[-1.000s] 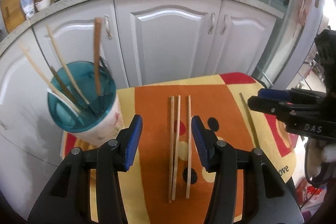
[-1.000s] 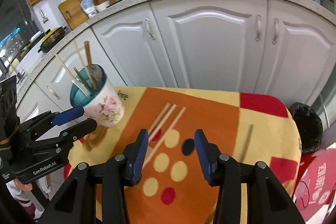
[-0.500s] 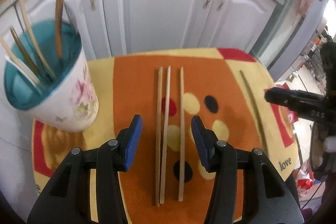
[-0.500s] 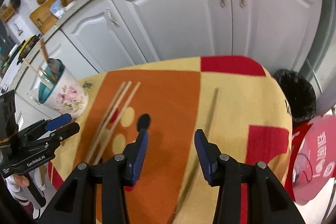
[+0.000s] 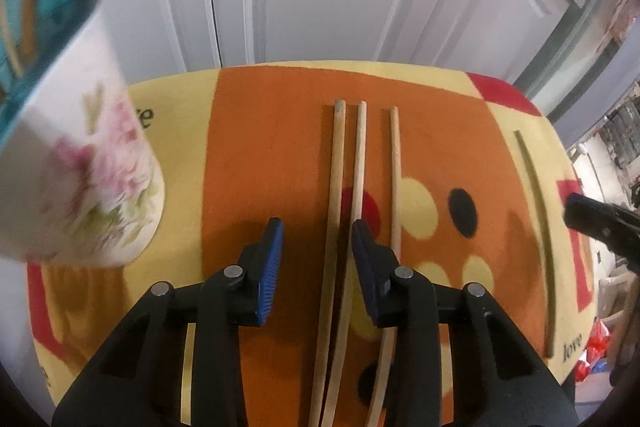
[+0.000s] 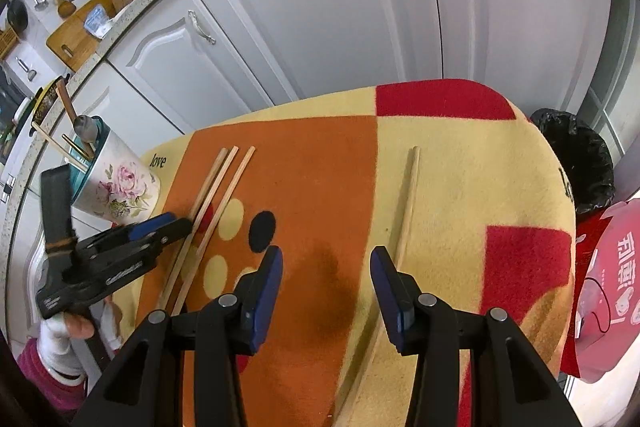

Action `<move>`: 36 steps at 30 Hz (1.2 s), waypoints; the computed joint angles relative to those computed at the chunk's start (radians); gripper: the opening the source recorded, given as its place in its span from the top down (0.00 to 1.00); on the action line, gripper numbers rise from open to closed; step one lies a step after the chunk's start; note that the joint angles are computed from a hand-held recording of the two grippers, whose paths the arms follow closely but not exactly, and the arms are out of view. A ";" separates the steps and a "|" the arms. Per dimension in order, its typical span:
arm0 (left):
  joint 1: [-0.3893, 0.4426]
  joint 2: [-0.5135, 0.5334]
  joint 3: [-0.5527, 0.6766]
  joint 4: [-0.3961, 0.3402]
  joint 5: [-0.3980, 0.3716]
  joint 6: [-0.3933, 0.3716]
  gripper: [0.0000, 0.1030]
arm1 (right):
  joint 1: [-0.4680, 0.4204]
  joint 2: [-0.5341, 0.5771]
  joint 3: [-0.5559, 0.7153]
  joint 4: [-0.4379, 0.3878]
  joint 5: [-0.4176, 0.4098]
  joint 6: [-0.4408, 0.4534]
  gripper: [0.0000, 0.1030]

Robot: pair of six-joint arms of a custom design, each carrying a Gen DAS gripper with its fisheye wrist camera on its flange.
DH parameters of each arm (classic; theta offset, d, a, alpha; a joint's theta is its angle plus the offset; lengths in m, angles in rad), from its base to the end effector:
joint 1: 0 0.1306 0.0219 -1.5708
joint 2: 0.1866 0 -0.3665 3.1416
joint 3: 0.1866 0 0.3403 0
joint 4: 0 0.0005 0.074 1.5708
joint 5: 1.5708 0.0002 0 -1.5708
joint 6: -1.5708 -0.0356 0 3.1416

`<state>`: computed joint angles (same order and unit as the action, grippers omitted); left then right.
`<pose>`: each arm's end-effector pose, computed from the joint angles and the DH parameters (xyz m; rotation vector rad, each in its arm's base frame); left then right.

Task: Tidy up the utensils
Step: 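Grasp a wooden chopstick with the left tool while the right tool grasps another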

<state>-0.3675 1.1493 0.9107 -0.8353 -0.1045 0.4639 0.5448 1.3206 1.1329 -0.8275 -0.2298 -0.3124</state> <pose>0.2991 -0.1117 0.3103 -0.1623 2.6374 -0.1443 0.3297 0.2087 0.3404 -0.3965 2.6395 0.5962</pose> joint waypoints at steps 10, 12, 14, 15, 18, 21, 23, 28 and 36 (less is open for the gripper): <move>0.016 -0.012 -0.003 -0.014 0.030 0.004 0.95 | -0.026 0.023 -0.008 0.015 -0.005 0.000 0.58; 0.022 -0.034 -0.013 -0.024 0.062 0.009 0.95 | -0.035 0.025 -0.011 0.018 -0.008 0.002 0.58; 0.015 -0.073 -0.031 -0.044 0.063 0.006 0.95 | -0.040 0.034 -0.006 0.019 -0.007 0.012 0.67; 0.011 -0.096 -0.042 -0.059 0.062 0.007 0.95 | -0.042 0.044 0.000 0.019 -0.005 0.019 0.69; 0.003 -0.151 -0.067 -0.097 0.057 0.018 0.95 | -0.046 0.084 0.023 0.026 0.016 0.028 0.76; -0.004 -0.200 -0.082 -0.132 0.046 0.033 0.95 | -0.045 0.122 0.040 0.038 0.083 0.034 0.86; -0.003 -0.229 -0.091 -0.153 0.050 0.045 0.95 | -0.053 0.133 0.041 0.036 0.062 0.027 0.93; -0.014 -0.256 -0.106 -0.176 0.050 0.064 0.95 | -0.050 0.098 0.004 0.024 -0.070 0.036 0.94; -0.026 -0.300 -0.149 -0.211 0.088 0.082 0.95 | 0.065 0.063 -0.030 -0.007 -0.141 0.031 0.94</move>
